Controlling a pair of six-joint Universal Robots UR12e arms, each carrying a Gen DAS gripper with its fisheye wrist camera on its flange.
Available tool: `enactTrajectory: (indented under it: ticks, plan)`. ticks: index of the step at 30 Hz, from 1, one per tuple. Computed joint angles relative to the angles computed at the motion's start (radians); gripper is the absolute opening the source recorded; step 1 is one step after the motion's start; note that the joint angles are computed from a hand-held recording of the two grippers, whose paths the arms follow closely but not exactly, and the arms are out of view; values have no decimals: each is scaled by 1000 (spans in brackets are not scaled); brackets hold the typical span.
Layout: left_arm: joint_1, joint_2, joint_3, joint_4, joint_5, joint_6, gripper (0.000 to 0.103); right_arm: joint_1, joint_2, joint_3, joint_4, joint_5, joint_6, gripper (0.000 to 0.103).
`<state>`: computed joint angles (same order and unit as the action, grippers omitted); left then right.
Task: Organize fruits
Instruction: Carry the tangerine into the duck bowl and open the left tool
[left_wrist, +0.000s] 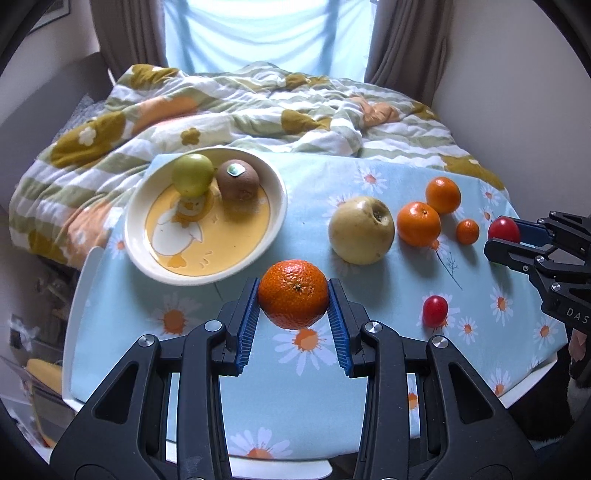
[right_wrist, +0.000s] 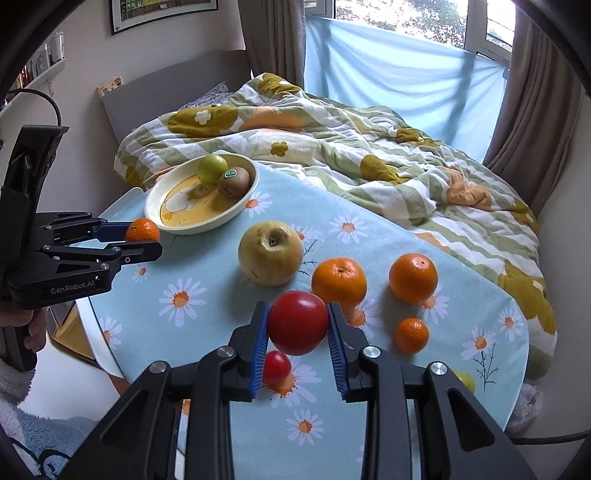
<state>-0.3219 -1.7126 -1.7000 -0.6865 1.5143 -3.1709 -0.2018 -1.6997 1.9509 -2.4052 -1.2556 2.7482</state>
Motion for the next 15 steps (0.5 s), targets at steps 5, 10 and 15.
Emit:
enactTrajectory:
  ticks: [5,10,15]
  plan:
    - [48,7,12,-3,-34,35,42,44,18,-35,-10,-19,95,28]
    - [106,-5,40,-29,-87,79,42,104,61,-87,-17,-59,190,28]
    - [165,-34,80,-65,-163,126,42,164,117,-140,-30,-109,271,28]
